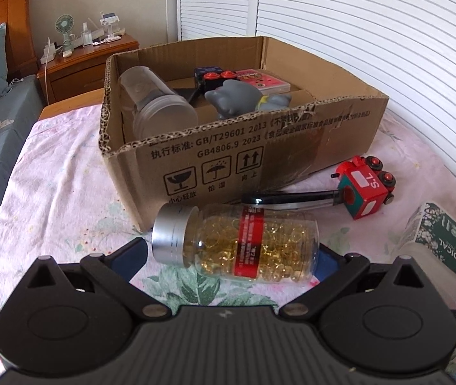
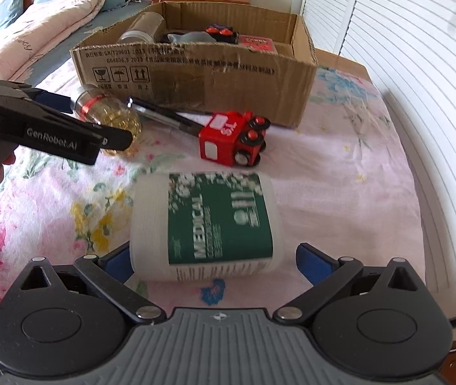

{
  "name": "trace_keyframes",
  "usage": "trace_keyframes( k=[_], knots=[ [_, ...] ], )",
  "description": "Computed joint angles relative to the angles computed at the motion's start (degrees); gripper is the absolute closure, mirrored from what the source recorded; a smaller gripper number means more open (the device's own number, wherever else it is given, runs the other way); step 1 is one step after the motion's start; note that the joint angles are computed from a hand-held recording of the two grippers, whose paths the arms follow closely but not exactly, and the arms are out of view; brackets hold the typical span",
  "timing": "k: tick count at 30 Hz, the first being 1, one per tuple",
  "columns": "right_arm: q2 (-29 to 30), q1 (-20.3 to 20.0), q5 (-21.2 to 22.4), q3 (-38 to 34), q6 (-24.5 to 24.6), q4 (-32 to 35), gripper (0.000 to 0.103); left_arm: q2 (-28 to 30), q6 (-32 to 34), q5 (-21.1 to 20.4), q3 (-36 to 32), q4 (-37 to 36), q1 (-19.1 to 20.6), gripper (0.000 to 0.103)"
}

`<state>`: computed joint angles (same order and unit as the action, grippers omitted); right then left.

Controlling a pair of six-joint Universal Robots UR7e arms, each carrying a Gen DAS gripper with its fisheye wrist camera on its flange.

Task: Organize rigid objects
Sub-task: 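Grasp the MEDICAL tub with the right tool while the left tool grasps the capsule jar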

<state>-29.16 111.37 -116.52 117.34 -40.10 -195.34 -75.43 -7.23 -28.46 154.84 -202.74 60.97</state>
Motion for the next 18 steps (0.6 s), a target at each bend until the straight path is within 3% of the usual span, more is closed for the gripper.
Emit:
trace_keyframes(
  k=[9,14,18],
  knots=[
    [0.73,1.65,-0.98,-2.80,1.41,3.67,0.001,-1.69,6.76,-1.99,0.10,0.16,0.04,0.004],
    [1.42,2.46,-3.17,-3.88,1.20,4.46,0.012,-2.94,8.71,-2.86,-0.71,2.65,0.46,0.010],
    [1.05,2.51,-3.06,-3.91,1.18,5.41,0.014,-4.32,9.28,-3.54,-0.77,4.61,0.51,0.011]
  ],
)
